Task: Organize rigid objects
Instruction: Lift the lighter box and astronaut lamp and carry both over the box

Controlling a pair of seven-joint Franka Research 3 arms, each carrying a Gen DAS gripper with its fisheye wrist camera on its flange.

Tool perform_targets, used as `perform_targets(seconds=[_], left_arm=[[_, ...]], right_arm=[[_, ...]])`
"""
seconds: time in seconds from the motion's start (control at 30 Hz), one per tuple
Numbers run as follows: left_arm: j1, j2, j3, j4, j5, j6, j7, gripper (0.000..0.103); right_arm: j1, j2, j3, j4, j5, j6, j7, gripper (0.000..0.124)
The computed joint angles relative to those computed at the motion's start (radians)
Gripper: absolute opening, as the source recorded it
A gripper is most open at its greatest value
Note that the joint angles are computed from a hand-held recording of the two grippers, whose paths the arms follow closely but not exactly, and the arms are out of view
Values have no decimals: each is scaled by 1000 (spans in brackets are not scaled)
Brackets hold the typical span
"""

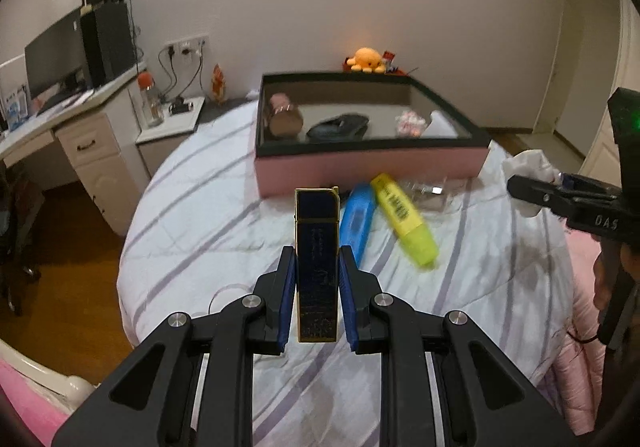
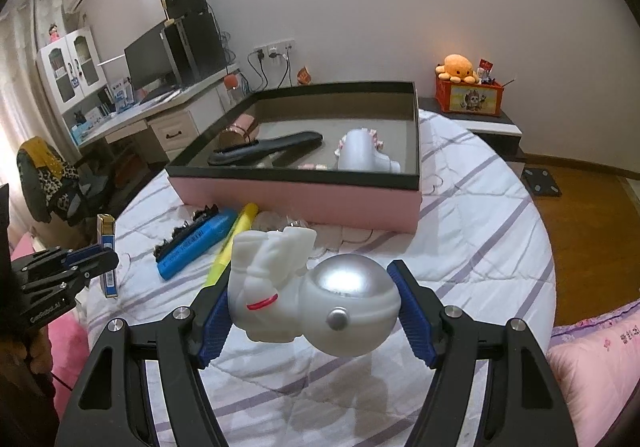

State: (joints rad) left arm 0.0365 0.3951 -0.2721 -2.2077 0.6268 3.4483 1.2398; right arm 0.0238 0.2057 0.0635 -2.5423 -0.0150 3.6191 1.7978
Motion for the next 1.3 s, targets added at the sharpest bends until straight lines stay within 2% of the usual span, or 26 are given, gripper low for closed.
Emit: perform_targets(seconds=[0.1, 0.17, 0.2, 0.47, 0.63, 0.7, 0.77, 0.83, 0.93, 0.97, 1.0, 1.07, 1.2, 1.27, 1.3], left_arm=[[-39, -16, 23, 9, -27, 7, 9, 20], [-111, -30, 77, 15, -79, 12, 41, 20], [-120, -34, 80, 22, -90, 16, 47, 20], [-110, -25, 31, 103, -79, 10, 39, 20], [-57, 19, -49, 200, -18, -29, 19, 20], [-59, 40, -60, 239, -14, -48, 26, 20], [-26, 84, -116, 299, 3, -88, 39, 20], [-26, 123, -137, 353, -10, -124, 66, 20], [13, 213, -229, 450, -33, -200, 136, 20], [9, 245, -244, 489, -44, -228, 161, 20], [-5, 266, -241, 517, -56, -245, 177, 20], [-12, 336, -273, 600, -83, -304, 232, 20], [-58, 442, -276, 742, -142, -394, 307, 21], [-91, 484, -258, 809, -171, -432, 328, 20], [-109, 506, -246, 845, -186, -451, 336, 21]], right_arm=[[20, -12, -10, 0, 34, 16, -27, 73], [32, -22, -16, 2, 54, 27, -47, 73], [37, -29, -20, 3, 64, 30, -58, 73], [59, -68, -42, 30, 116, 58, -129, 73], [51, -64, -47, 75, 106, 46, -152, 73], [41, -54, -47, 100, 91, 38, -150, 73], [34, -30, -49, 140, 87, 21, -160, 73], [18, -7, -43, 176, 72, 1, -157, 73], [7, 42, -42, 243, 80, -38, -183, 73], [-2, 67, -39, 278, 80, -58, -189, 73], [-13, 81, -32, 298, 78, -72, -193, 73], [-15, 122, -35, 351, 100, -106, -218, 73], [-14, 210, -44, 466, 156, -181, -279, 73], [-25, 248, -36, 517, 174, -215, -304, 73], [-2, 270, -61, 544, 197, -232, -322, 73]])
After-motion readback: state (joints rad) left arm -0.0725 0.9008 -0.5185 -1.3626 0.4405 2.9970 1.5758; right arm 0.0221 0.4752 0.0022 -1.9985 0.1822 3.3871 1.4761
